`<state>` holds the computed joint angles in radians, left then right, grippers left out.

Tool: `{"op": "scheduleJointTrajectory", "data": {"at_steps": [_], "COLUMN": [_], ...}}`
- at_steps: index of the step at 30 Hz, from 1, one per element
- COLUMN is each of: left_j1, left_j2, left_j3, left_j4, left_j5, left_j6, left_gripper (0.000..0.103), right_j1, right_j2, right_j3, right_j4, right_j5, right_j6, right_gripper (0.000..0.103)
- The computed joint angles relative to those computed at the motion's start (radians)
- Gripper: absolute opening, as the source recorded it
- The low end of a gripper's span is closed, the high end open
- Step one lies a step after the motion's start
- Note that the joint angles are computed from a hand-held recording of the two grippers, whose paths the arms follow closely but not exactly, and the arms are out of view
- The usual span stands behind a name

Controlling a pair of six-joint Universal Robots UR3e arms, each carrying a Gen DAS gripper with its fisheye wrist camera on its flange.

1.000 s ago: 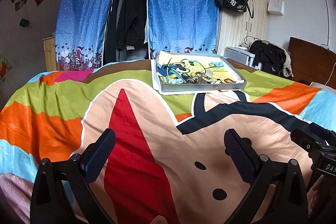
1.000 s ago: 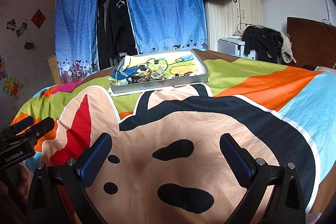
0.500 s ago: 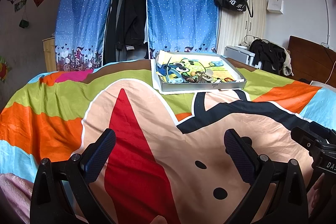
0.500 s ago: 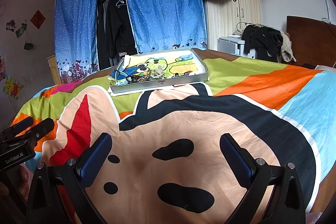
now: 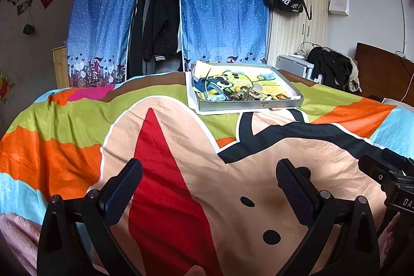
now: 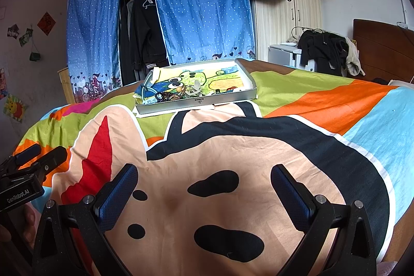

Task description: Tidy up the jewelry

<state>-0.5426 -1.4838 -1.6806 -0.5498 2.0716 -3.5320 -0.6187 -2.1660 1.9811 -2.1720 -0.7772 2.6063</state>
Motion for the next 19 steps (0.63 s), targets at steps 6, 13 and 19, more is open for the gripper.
{"op": "scheduleJointTrajectory", "data": {"at_steps": [6,13,19], "left_j1": [0.018,0.035,0.053], "left_j2": [0.011,0.029,0.041], "left_j3": [-0.006,-0.011,-0.020], "left_j4": [-0.017,-0.049,-0.059], "left_j5": [-0.011,-0.019,-0.029], "left_j6": [-0.003,-0.025,-0.047], "left_gripper": [0.101,0.101,0.101], "right_j1": [0.003,0.000,-0.001], "right_j2": [0.002,0.002,0.002], "right_j3": [-0.001,-0.006,-0.007], "right_j4": [-0.002,0.009,0.009], "right_j5": [-0.002,0.000,0.001], "right_j6": [0.002,-0.001,-0.002], "right_gripper": [0.103,0.103,0.103]}}
